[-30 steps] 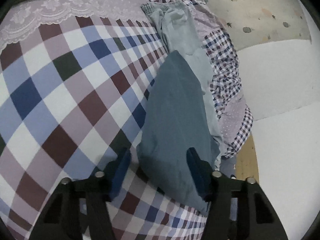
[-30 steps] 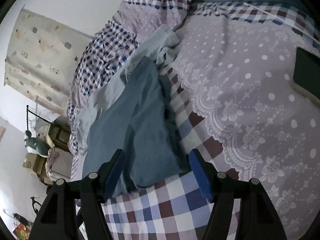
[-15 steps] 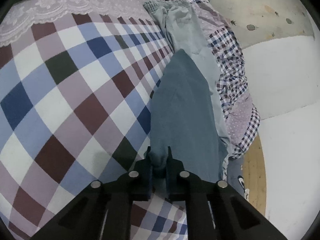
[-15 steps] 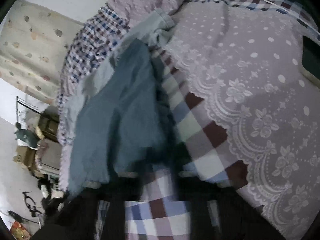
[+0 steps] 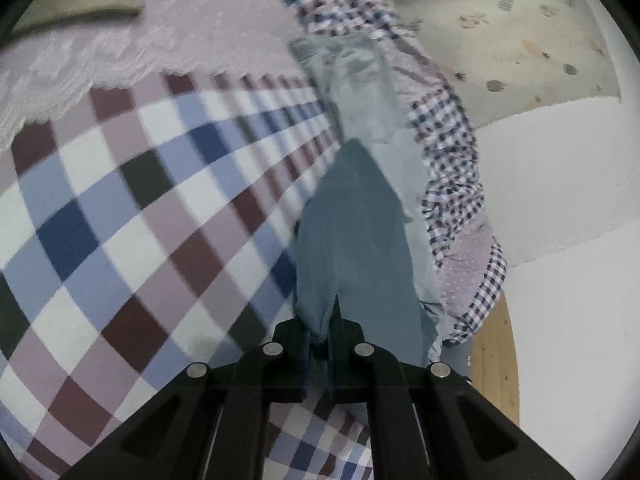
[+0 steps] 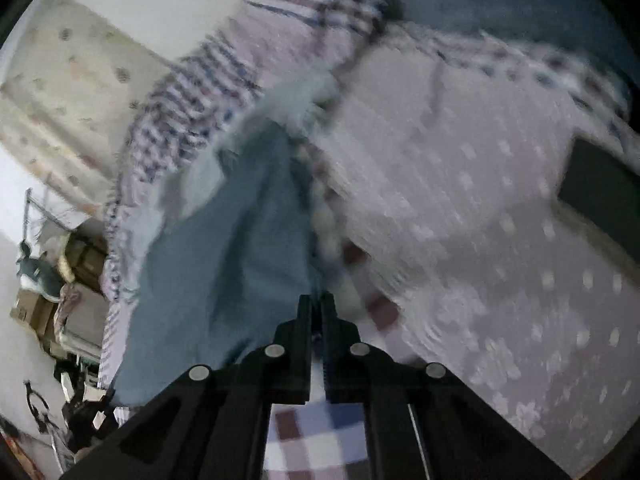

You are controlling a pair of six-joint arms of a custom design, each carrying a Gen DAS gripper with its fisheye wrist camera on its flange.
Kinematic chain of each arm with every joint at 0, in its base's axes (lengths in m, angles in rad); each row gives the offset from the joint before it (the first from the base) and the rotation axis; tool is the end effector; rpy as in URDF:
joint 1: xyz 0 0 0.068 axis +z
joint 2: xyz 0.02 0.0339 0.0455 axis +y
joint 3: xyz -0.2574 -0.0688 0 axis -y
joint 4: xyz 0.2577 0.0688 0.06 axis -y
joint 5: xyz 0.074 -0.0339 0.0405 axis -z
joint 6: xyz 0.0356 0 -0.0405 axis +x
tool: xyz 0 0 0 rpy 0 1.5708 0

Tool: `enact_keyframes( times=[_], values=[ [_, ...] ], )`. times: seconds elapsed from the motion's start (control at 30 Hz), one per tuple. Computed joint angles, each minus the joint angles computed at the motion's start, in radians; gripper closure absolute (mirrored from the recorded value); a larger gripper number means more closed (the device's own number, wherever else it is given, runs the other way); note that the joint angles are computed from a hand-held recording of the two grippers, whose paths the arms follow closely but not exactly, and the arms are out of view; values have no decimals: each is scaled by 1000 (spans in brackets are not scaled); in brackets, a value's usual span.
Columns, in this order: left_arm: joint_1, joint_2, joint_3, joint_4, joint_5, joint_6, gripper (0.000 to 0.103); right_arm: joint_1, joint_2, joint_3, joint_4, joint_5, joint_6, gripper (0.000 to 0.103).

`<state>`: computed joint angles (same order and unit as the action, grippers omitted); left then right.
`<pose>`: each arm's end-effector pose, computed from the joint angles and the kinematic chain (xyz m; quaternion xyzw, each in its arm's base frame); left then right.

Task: Fold clothes

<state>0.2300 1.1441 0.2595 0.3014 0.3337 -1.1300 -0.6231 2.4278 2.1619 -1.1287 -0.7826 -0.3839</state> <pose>0.2101 0.0372 0.1272 -0.4848 0.7247 -0.3350 0.3573 0.4177 -0.2693 0.1745 0.0766 0.9183 0.2935 0.2545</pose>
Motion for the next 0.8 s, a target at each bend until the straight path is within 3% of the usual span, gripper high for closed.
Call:
enact_keyframes(
  times=[0.07, 0.17, 0.27, 0.5, 0.53, 0.63, 0.7, 0.8],
  values=[
    [2, 1, -4, 13, 8, -2, 98, -7, 11, 2, 18, 27, 25, 101],
    [-6, -18, -3, 3, -11, 9, 98, -16, -73, -113, 201, 132, 102, 103],
    [3, 13, 3, 11, 17, 13, 98, -44, -50, -64, 195, 94, 138, 102],
    [-10, 10, 7, -32, 13, 28, 96, 36, -201, -282, 276, 52, 2, 96],
    [-11, 6, 8, -45, 9, 33, 89, 50, -230, -324, 296, 43, -16, 95],
    [0, -21, -18, -51, 17, 30, 55, 90, -340, -475, 373, 20, -85, 78],
    [14, -26, -54, 11, 52, 7, 49, 122, -424, -584, 435, 11, -131, 61],
    [-5, 0, -55, 59, 58, 11, 46, 177, -549, -748, 532, 6, -190, 60]
  ],
)
